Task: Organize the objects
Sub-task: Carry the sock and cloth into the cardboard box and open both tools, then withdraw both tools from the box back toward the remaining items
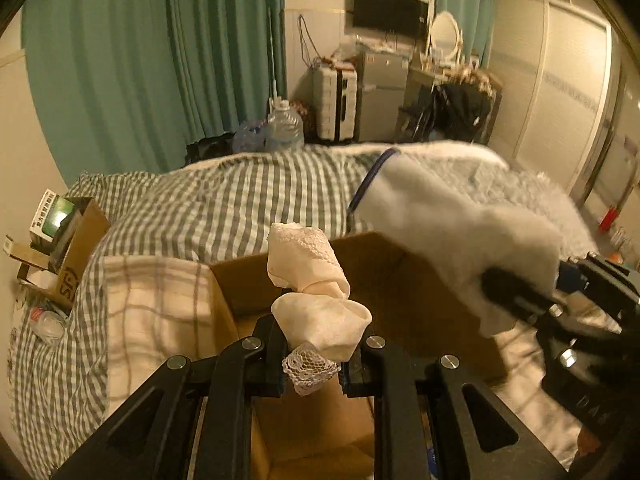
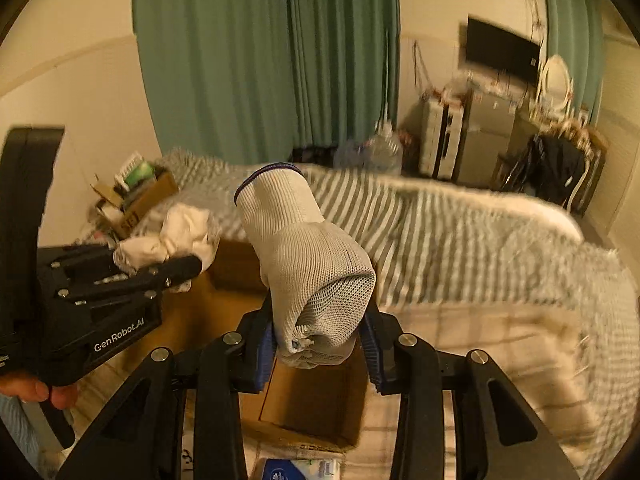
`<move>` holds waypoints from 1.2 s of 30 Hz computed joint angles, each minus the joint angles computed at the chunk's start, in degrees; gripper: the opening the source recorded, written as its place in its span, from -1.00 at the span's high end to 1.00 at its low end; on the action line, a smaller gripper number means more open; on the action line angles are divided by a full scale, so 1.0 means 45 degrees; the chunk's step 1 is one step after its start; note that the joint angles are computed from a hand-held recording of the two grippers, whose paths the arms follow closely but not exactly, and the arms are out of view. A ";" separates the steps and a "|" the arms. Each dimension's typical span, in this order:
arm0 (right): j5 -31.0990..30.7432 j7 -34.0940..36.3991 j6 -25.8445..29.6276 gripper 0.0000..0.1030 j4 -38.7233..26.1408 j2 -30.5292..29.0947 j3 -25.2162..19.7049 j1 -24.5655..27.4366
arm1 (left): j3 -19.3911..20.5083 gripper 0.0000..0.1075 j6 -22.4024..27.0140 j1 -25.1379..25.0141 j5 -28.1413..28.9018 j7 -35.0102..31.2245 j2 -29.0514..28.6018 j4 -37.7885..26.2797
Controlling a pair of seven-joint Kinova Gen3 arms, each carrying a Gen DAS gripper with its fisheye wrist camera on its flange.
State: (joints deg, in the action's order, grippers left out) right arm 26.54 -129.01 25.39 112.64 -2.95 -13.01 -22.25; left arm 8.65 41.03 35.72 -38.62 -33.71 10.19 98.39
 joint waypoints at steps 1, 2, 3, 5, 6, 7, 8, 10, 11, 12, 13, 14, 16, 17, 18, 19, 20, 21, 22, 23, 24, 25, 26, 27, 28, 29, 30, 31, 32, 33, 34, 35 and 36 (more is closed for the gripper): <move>-0.0403 0.0317 -0.0323 0.32 0.0146 0.0266 0.0161 0.0044 | -0.0002 0.66 -0.0050 0.0020 -0.0050 0.0039 0.0161 0.0006; -0.0805 0.0657 -0.0570 0.32 0.0276 0.0439 0.0295 0.0079 | -0.0036 0.67 -0.0154 0.0037 -0.0069 0.0082 0.0349 0.0024; -0.1323 0.1165 -0.0795 0.32 0.0346 0.0654 0.0451 0.0113 | -0.0089 0.67 -0.0185 0.0087 -0.0074 0.0132 0.0554 -0.0001; -0.2024 0.1961 -0.1101 0.32 0.0471 0.0947 0.0663 0.0147 | -0.0194 0.66 -0.0327 0.0118 0.0101 0.0041 0.0902 -0.0057; -0.2111 0.2048 -0.1283 0.32 0.0603 0.0974 0.0823 0.0031 | -0.0266 0.66 -0.0433 0.0129 0.0206 -0.0024 0.0965 -0.0053; -0.2405 0.2340 -0.1556 0.31 0.0748 0.0957 0.0837 0.0126 | -0.0366 0.66 -0.0628 0.0140 0.0291 0.0025 0.0993 0.0024; -0.2736 0.2618 -0.1768 0.30 0.0824 0.0917 0.0803 0.0261 | -0.0452 0.64 -0.0760 0.0170 0.0354 0.0069 0.0969 0.0084; -0.2840 0.2552 -0.2354 0.25 0.1167 0.0616 0.0949 0.0306 | -0.0583 0.46 -0.0815 0.0262 0.0403 0.0108 0.0874 0.0149; -0.2602 0.2208 -0.2527 0.20 0.1288 0.0424 0.0860 0.0433 | -0.0553 0.21 -0.0675 0.0290 0.0426 0.0024 0.0810 0.0100; -0.2215 0.1690 -0.2741 0.04 0.1449 0.0112 0.0537 0.0794 | -0.0514 0.02 -0.0479 0.0394 0.0242 0.0035 0.0660 0.0100; -0.1811 0.1173 -0.2816 -0.23 0.1536 -0.0098 0.0366 0.0927 | -0.0563 -0.37 -0.0248 0.0644 -0.0087 0.0254 0.0532 0.0106; -0.1480 0.0709 -0.2866 -0.34 0.1626 -0.0403 0.0263 0.1008 | -0.0437 -0.60 0.0024 0.0805 -0.0604 0.0644 0.0377 0.0172; -0.1037 0.0069 -0.2692 -0.40 0.1710 -0.1098 -0.0356 0.1554 | -0.0457 -0.71 0.0562 0.1363 -0.1434 0.1216 -0.0100 0.0380; -0.1035 0.0049 -0.2418 -0.42 0.1644 -0.1383 -0.0596 0.1728 | -0.0162 -0.71 0.0947 0.1352 -0.1614 0.1359 -0.0364 0.0444; -0.0883 -0.0138 -0.2021 -0.45 0.1565 -0.1716 -0.1020 0.2001 | 0.0063 -0.71 0.1228 0.1284 -0.1587 0.1358 -0.0532 0.0432; -0.0743 -0.0268 -0.1589 -0.50 0.1468 -0.2066 -0.1385 0.2230 | 0.0271 -0.73 0.1453 0.1222 -0.1507 0.1404 -0.0823 0.0525; -0.0700 -0.0302 -0.1096 -0.53 0.1347 -0.2432 -0.1655 0.2348 | 0.0482 -0.81 0.1661 0.1185 -0.1448 0.1568 -0.1191 0.0676; -0.0837 -0.0133 -0.0673 -0.62 0.1204 -0.2704 -0.1688 0.2296 | 0.0689 -0.85 0.1846 0.1131 -0.1421 0.1716 -0.1495 0.0768; -0.0977 0.0001 -0.0168 -0.73 0.1042 -0.3046 -0.1791 0.2245 | 0.0899 -0.90 0.1959 0.1078 -0.1448 0.1902 -0.1799 0.0903; -0.1184 0.0271 0.0211 -0.77 0.0901 -0.3298 -0.1733 0.2136 | 0.1148 -0.90 0.2118 0.1068 -0.1528 0.2205 -0.2261 0.1148; -0.1279 0.0358 0.0668 -0.81 0.0760 -0.3631 -0.1911 0.2156 | 0.1395 -0.91 0.2273 0.1024 -0.1574 0.2427 -0.2614 0.1325; -0.1270 0.0261 0.1078 -0.87 0.0695 -0.4059 -0.2294 0.2325 | 0.1637 -0.92 0.2469 0.0963 -0.1574 0.2589 -0.2911 0.1442; -0.1297 0.0278 0.1372 -0.92 0.0635 -0.4350 -0.2494 0.2462 | 0.1890 -0.92 0.2672 0.0902 -0.1581 0.2768 -0.3184 0.1575; -0.1300 0.0145 0.1873 -0.99 0.0525 -0.4742 -0.2925 0.2704 | 0.2183 -0.92 0.2978 0.0872 -0.1556 0.2938 -0.3542 0.1711; -0.1312 0.0037 0.2223 -0.99 0.0503 -0.5037 -0.3298 0.2920 | 0.2426 -0.92 0.3184 0.0794 -0.1520 0.3028 -0.3751 0.1796; -0.1424 0.0087 0.2566 -0.99 0.0512 -0.5322 -0.3452 0.2968 | 0.2599 -0.92 0.3412 0.0804 -0.1523 0.3164 -0.3896 0.1843; -0.1609 0.0186 0.2852 -0.99 0.0616 -0.5578 -0.3526 0.2927 | 0.3008 -0.92 0.3682 0.0623 -0.1553 0.3507 -0.4162 0.2045; -0.1894 0.0221 0.3192 -0.99 0.0732 -0.5824 -0.3675 0.2853 | 0.3311 -0.92 0.3876 0.0516 -0.1583 0.3865 -0.4330 0.2219; -0.2131 0.0266 0.3351 -0.99 0.0846 -0.5931 -0.3774 0.2814 | 0.3571 -0.92 0.3944 0.0388 -0.1585 0.4209 -0.4492 0.2445; -0.2363 0.0253 0.3557 -0.99 0.0965 -0.6027 -0.3997 0.2795 | 0.3868 -0.92 0.4019 0.0265 -0.1628 0.4681 -0.4649 0.2721; -0.2531 0.0052 0.3677 -0.99 0.1212 -0.6210 -0.4454 0.2901 | 0.4187 -0.92 0.4073 0.0141 -0.1633 0.5199 -0.4827 0.3061; -0.2658 -0.0119 0.3636 -0.99 0.1501 -0.6354 -0.4842 0.2997 | 0.4541 -0.92 0.4161 -0.0017 -0.1603 0.5644 -0.4945 0.3317; -0.2783 -0.0188 0.3498 -0.99 0.1814 -0.6517 -0.5057 0.2991 | 0.5130 -0.92 0.4268 -0.0396 -0.1409 0.6162 -0.5063 0.3647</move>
State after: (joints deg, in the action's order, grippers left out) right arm 14.02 -129.86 41.13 120.80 -32.27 -35.76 -8.79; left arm 31.74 60.23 33.94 -44.96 -5.98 -12.60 114.80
